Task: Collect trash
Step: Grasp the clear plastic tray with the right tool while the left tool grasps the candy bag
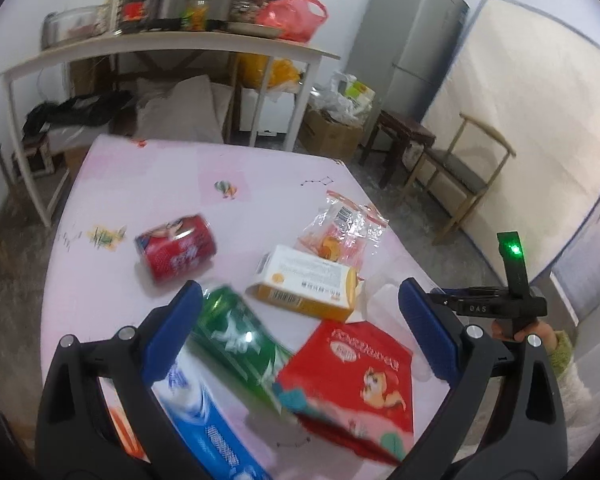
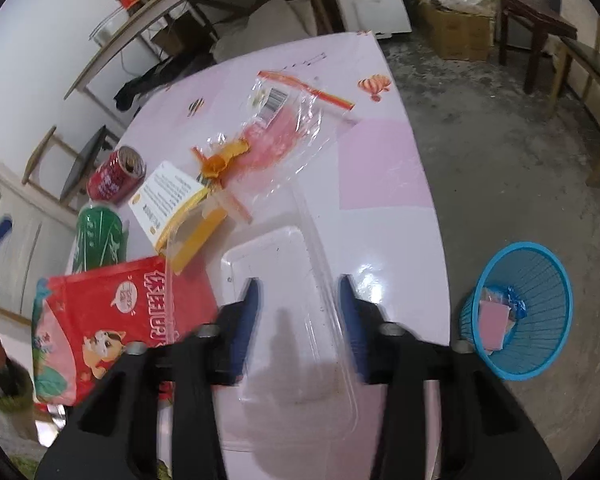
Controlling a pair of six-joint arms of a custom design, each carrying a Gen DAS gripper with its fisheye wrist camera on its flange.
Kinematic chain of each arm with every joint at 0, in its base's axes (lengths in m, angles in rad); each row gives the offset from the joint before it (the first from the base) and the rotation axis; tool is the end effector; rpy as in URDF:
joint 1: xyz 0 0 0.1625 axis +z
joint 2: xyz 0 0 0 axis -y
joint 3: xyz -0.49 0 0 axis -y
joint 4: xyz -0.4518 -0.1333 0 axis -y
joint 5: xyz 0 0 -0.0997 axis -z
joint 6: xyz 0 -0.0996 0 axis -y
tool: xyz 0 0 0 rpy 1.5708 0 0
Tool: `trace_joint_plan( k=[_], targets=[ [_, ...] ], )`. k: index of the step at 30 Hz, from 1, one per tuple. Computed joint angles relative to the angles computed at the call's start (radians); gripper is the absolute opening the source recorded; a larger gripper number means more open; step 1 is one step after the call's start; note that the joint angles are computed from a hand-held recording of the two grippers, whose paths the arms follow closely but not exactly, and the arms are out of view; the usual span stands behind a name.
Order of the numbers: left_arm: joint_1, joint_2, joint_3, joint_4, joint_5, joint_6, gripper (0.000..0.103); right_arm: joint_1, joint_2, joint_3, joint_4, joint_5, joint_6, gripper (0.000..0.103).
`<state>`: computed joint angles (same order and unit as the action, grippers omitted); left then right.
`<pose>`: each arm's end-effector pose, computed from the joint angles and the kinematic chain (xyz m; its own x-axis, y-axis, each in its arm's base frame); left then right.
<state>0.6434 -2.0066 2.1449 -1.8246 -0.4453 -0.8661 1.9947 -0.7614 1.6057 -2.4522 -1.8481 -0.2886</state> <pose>-0.1418 -0.3853 0.5133 -0.8267 -0.2712 -0.4929 0.2546 0.6010 -0.7576 0.4084 -0.6473 0.0708 -0.7274 -0.6296 0.2728 -0.6447 0.7632 0.0423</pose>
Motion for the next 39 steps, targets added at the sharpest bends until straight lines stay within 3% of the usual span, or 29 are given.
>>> trace_joint_plan(
  k=[2,5,8,14,18,23,25,28,32,39],
  targets=[
    [0.049,0.06,-0.028,-0.106,-0.046,0.127,0.094,-0.004,-0.004,0.007,-0.007,0.001,-0.006,0.007],
    [0.114,0.146,-0.079,-0.227,-0.12,0.29,0.094,-0.012,-0.019,0.025,-0.036,0.006,-0.014,0.005],
    [0.17,0.239,-0.154,-0.238,-0.173,0.367,0.094,-0.022,-0.042,0.052,-0.072,-0.005,-0.018,0.004],
    [0.261,0.4,-0.285,-0.172,-0.229,0.431,0.094,-0.045,-0.088,0.088,-0.115,-0.012,0.001,0.004],
    [0.319,0.486,-0.361,-0.131,-0.285,0.45,0.08,-0.055,-0.109,0.106,-0.128,-0.011,0.007,0.004],
    [0.404,0.586,-0.456,-0.115,-0.325,0.498,0.079,-0.062,-0.114,0.112,-0.13,-0.009,0.011,0.004],
    [0.457,0.615,-0.499,-0.143,-0.399,0.512,0.079,-0.063,-0.115,0.114,-0.131,-0.008,0.01,0.004],
    [0.541,0.638,-0.546,-0.22,-0.578,0.545,0.079,-0.064,-0.115,0.114,-0.127,-0.004,0.01,0.004],
    [0.604,0.661,-0.581,-0.292,-0.623,0.513,0.079,-0.065,-0.113,0.113,-0.12,-0.001,0.009,0.004],
    [0.624,0.712,-0.634,-0.168,-0.596,0.583,0.079,-0.064,-0.11,0.109,-0.11,-0.005,0.009,0.005]
  ],
)
